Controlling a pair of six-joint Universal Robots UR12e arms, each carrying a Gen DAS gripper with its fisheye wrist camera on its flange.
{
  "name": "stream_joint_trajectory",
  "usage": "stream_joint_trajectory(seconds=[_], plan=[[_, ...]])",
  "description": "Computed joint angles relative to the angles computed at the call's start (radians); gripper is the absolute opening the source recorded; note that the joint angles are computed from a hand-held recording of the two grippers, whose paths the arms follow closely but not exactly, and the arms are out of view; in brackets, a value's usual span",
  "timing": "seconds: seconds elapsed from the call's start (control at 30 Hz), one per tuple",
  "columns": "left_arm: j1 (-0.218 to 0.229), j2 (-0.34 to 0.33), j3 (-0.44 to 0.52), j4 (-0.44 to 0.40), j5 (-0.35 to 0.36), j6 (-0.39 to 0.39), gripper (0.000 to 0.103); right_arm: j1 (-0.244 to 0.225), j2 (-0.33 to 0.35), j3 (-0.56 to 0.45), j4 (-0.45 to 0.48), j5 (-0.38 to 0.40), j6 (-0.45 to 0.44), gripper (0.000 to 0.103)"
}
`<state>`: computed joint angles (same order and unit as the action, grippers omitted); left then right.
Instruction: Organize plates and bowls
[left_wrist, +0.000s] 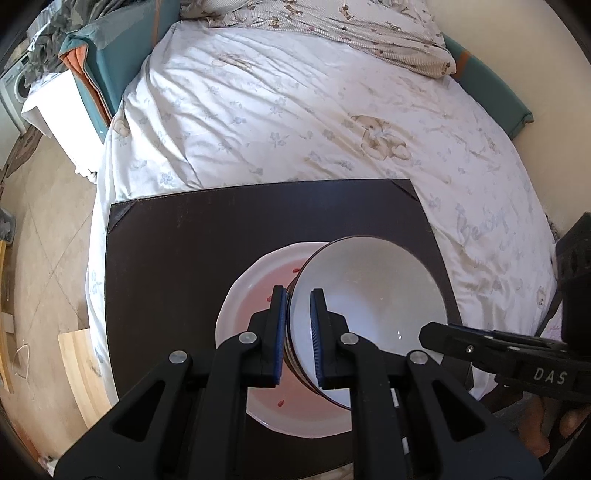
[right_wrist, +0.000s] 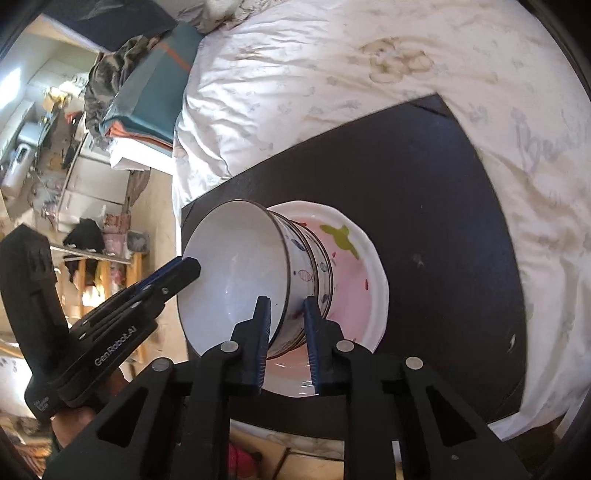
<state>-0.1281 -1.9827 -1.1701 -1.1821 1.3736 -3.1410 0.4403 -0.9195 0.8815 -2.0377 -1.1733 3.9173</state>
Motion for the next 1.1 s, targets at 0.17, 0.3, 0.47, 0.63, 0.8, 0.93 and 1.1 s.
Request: stream_joint_trajectory(seconds=[0.17, 0.3, 0.47, 0.63, 0.8, 0.93, 1.1], plan=[[-0.003, -0.002, -0.006, 0.005, 0.012, 0.010, 0.010, 0.010, 0.007, -0.023, 0.021, -0.035, -0.030, 0.020], [-0.002, 0.000, -0.011, 0.001, 0.003, -0.001, 0.010, 0.018, 0.013, -0.046, 0.040, -0.076, -0.061, 0.023], [0.003, 0.003, -0.017, 0.005, -0.005, -0.019, 0.010, 0.013, 0.005, -0.030, 0.026, -0.090, -0.032, 0.036], [0.001, -0.012, 0.003, -0.054, 0.006, -0.019, 0.011, 0.011, 0.016, -0.043, 0.076, -0.072, -0.038, 0.039], [0.007, -0.002, -0.001, -0.047, -0.009, -0.017, 0.012, 0.017, 0.022, -0.061, 0.083, -0.106, -0.068, 0.039], [0.005, 0.033, -0.039, 0.016, 0.048, -0.022, 0.050, 0.031, -0.005, -0.031, -0.014, -0.202, -0.107, 0.052], [-0.002, 0.101, -0.130, 0.197, 0.181, -0.022, 0.054, 0.059, -0.033, -0.011, -0.109, -0.347, -0.171, 0.084]])
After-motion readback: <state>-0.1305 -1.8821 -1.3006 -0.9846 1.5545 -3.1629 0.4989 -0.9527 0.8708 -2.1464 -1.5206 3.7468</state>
